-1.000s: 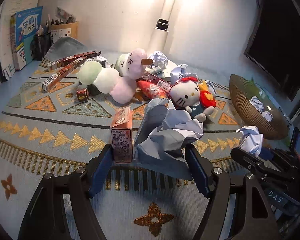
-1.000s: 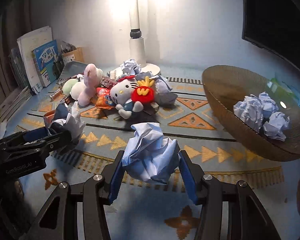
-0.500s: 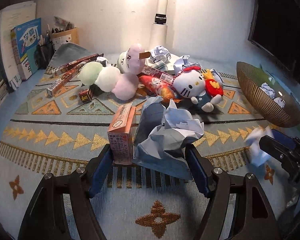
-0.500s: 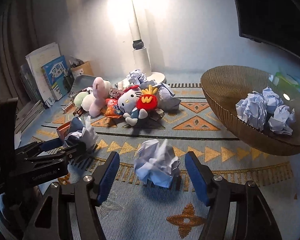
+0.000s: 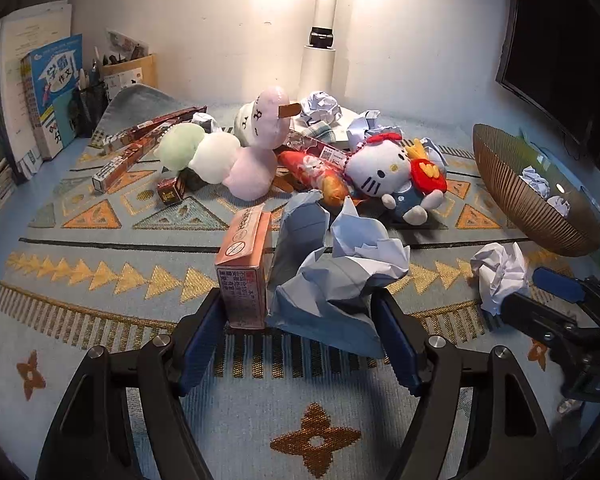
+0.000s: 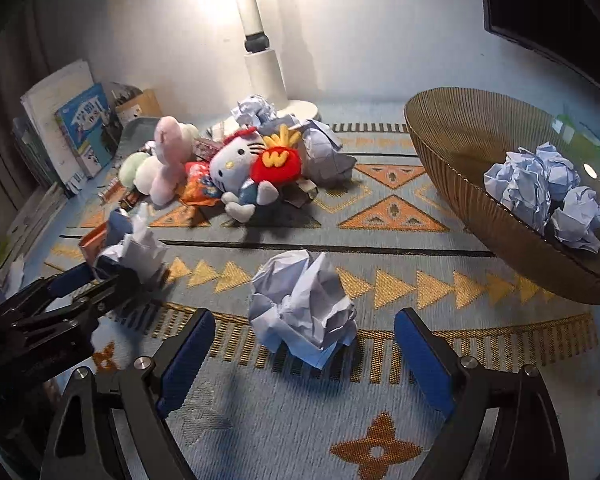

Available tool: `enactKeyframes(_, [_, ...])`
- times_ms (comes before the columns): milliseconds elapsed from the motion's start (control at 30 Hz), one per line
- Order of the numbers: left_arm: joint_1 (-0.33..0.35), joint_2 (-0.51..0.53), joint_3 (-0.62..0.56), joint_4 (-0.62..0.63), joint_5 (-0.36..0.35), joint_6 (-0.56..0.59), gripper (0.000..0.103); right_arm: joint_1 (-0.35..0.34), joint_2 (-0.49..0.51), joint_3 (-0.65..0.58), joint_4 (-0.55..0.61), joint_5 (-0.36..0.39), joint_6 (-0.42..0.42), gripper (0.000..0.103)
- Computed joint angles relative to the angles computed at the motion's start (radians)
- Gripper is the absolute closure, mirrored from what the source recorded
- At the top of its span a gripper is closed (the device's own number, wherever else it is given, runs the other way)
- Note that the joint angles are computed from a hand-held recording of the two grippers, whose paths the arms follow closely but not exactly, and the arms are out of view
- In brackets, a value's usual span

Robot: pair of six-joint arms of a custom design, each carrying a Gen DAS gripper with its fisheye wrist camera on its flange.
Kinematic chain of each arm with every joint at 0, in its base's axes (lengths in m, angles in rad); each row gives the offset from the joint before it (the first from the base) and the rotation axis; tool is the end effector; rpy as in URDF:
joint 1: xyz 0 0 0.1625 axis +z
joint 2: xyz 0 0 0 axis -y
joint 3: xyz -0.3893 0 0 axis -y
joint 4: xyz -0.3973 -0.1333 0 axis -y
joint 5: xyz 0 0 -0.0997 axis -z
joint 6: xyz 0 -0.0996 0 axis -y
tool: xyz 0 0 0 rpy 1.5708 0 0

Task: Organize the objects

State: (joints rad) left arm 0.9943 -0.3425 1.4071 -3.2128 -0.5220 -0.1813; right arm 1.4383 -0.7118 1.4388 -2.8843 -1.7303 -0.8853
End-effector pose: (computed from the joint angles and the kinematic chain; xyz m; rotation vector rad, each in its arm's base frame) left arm -0.1811 -0.6814 -0.0414 0.0598 2.1751 -1.0506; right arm 0.0201 -0.7382 0.1260 0.9172 -2.4951 0.5973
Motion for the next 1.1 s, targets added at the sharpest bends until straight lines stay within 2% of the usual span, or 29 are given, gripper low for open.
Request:
enactKeyframes(33, [0.0,-0.001,0.001,-0.003,-0.003,0.0,0.031,-0.004,-0.008,0.007,0.014,0.02,-0.013,0.046])
enactKeyframes(67, [0.001,-0.001,0.002,-0.005,-0.005,-0.001,0.031,-0.008,-0.016,0.017,0.017,0.038,-0.028,0.051])
enactKeyframes(200, [0.001,0.0,0.001,-0.011,-0.008,0.003,0.031,-0.02,-0.054,0.073,-0.022,0.118,-0.077,0.051])
enactKeyframes(433, [-0.003,0.005,-0.008,0.017,0.021,-0.02,0.031,-0.018,-0.051,0.058,0.025,0.102,-0.072,0.051])
enactKeyframes(700, [-0.002,0.005,-0.013,0.05,0.031,-0.042,0.031,-0.019,-0.054,0.065,0.016,0.107,-0.079,0.051])
enactKeyframes(800, [-0.002,0.006,-0.014,0.05,0.031,-0.043,0.031,-0.024,-0.062,0.082,-0.02,0.134,-0.085,0.051])
enactKeyframes(1100, [-0.006,0.011,-0.02,0.044,0.035,-0.032,0.031,-0.024,-0.06,0.074,-0.006,0.139,-0.092,0.051])
